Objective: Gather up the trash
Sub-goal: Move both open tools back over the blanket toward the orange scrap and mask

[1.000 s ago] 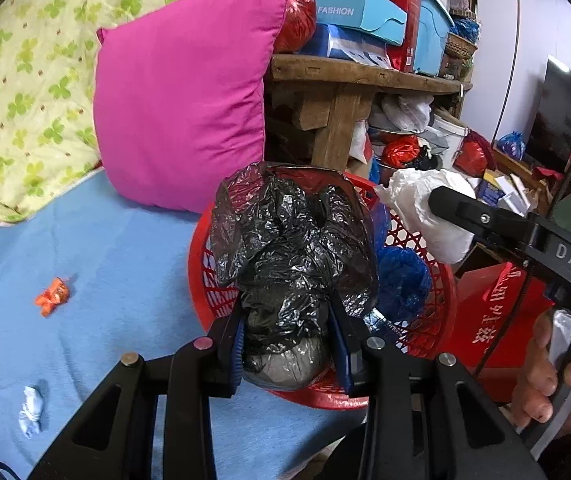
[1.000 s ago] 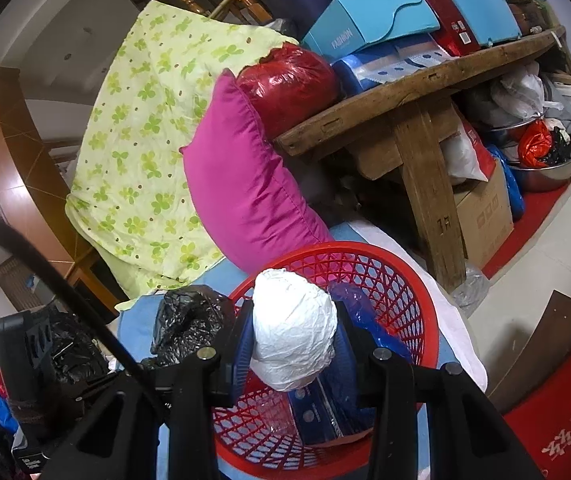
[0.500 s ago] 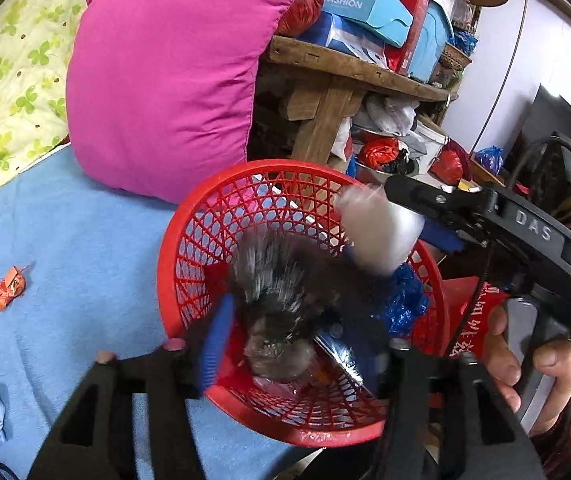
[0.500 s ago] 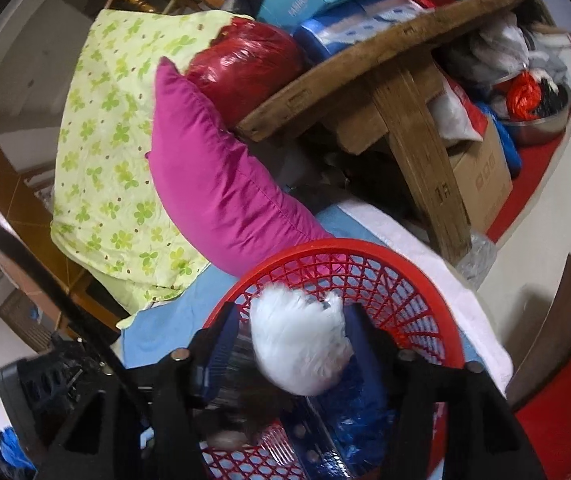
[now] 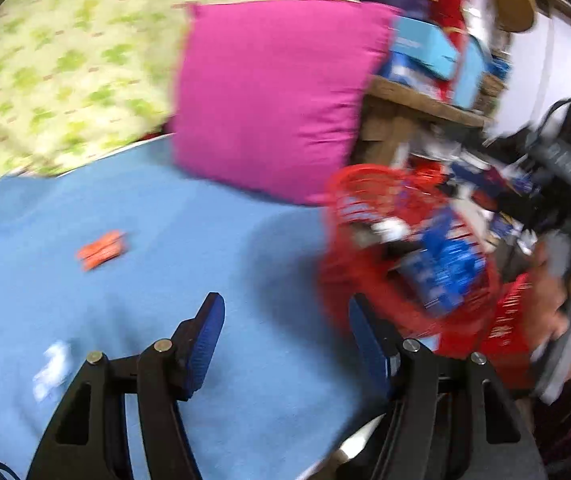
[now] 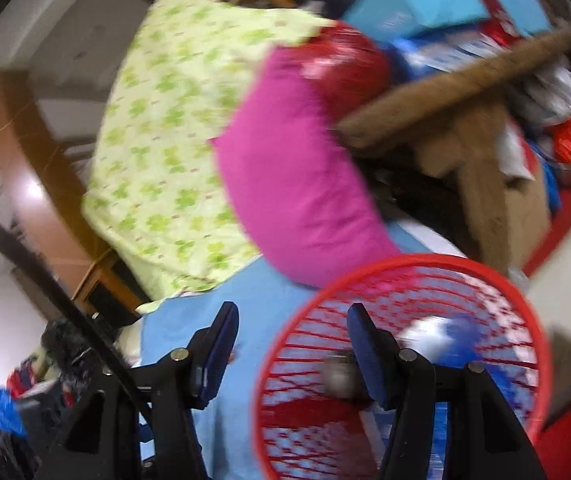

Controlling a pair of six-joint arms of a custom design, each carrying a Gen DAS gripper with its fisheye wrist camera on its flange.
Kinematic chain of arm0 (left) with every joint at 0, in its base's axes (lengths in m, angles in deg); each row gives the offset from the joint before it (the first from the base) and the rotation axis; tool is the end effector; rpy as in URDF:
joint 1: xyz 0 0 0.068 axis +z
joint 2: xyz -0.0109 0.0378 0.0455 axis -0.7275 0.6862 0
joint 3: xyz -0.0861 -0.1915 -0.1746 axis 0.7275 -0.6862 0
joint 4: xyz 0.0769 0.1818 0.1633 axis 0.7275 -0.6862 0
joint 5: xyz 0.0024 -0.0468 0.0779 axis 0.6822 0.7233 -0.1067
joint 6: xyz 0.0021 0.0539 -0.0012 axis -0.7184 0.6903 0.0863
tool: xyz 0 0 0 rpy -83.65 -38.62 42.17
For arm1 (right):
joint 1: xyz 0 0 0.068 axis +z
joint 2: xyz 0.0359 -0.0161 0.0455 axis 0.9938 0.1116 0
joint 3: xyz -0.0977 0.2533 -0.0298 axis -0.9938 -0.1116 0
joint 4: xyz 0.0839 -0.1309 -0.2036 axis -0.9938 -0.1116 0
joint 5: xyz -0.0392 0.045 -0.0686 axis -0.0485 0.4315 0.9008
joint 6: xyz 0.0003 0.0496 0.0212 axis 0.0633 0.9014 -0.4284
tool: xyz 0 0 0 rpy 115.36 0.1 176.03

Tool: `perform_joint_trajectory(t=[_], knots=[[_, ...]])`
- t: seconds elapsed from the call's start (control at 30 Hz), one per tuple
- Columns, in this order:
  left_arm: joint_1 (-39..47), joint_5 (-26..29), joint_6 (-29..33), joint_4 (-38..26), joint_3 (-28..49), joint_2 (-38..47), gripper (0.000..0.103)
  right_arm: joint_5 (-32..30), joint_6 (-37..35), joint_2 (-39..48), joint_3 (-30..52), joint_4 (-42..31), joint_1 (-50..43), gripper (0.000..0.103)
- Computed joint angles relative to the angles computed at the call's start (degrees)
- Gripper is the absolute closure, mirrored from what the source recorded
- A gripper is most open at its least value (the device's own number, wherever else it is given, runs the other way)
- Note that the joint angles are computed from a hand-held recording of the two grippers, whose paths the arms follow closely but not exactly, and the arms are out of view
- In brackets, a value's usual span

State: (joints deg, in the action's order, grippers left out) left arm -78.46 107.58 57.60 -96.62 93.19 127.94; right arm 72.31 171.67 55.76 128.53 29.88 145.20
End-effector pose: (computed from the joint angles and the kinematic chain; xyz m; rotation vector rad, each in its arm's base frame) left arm 0.2661 -0.1810 0.3272 1.0811 2.1531 -0.6277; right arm 0.0943 0.1075 0.3160 0.8002 1.7767 0.3129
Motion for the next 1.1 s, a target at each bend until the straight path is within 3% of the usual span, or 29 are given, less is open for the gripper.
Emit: perform_joint_trajectory(t=[0.07, 0.2, 0.43, 0.8, 1.1], knots=[[5.67, 0.24, 1.57, 0.5, -2.57, -1.37, 0.037, -1.23, -9.95, 3.12, 1.26, 9.53, -1.1, 0.042], [18.77, 1.73, 4.24, 2.17, -5.53, -0.56, 0.037, -6.95, -22.4, 12.84, 5.39, 23.33, -3.49, 0.042], [33.5, 0.96, 5.37, 8.78, -6.78, 5.18, 0.037, -18.95, -28.02, 30.59, 13.87, 32.35, -7.79, 0.042], [31.92, 4.38, 3.63, 17.08, -6.47, 13.95, 0.037, -48.06, -32.64, 56.6, 26.01, 42.44, -25.58, 0.042], [28.9, 5.53, 4.37, 13.14, 1.32, 22.17, 0.037, -58.53, -32.88, 73.5, 41.72, 41.95, -35.92, 0.042]])
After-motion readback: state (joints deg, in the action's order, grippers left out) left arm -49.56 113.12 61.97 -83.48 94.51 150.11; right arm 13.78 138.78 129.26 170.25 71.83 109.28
